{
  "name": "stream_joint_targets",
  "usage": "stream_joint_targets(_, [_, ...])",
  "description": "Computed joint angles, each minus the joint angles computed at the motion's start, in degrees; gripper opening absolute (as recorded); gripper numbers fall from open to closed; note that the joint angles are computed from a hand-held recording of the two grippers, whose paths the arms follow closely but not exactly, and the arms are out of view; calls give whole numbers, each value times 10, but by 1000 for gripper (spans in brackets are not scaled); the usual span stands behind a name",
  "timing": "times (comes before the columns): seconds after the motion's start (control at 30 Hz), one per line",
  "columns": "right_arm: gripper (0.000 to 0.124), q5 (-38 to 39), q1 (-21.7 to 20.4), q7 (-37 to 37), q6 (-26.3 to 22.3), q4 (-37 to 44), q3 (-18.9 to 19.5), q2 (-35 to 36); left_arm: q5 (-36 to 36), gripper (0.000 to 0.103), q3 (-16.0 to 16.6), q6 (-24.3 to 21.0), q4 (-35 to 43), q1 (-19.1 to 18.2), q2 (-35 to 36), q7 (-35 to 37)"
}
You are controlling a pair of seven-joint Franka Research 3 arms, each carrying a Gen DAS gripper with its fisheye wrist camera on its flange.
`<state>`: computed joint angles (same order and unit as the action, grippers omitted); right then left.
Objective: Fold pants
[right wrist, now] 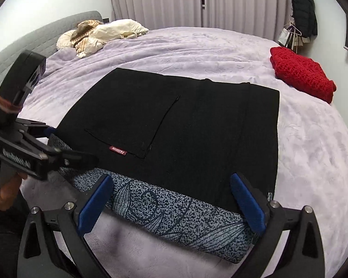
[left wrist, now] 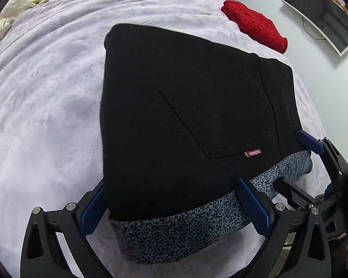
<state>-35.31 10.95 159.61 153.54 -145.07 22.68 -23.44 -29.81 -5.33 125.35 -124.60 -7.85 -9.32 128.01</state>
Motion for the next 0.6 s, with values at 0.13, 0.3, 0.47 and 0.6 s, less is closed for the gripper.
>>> stream_joint_targets(0.13, [101,42,21,-58,14,-3,-35,-25,0,93,1,69,14,-6,-25,12])
stream_joint_targets(0.3, [102,25,-47,-107,52,25,-31,-26,123,93,-29,131,115,-1,64,-132])
stream_joint_targets(0.47, [102,106,-37,-184,30,97,-86,75,260,93,-48,86,210,0,173,-286])
stream_joint_targets(0.6, [102,166,-16,-228,35,110,-119,113,271,94,-56,111,188,7,174,-289])
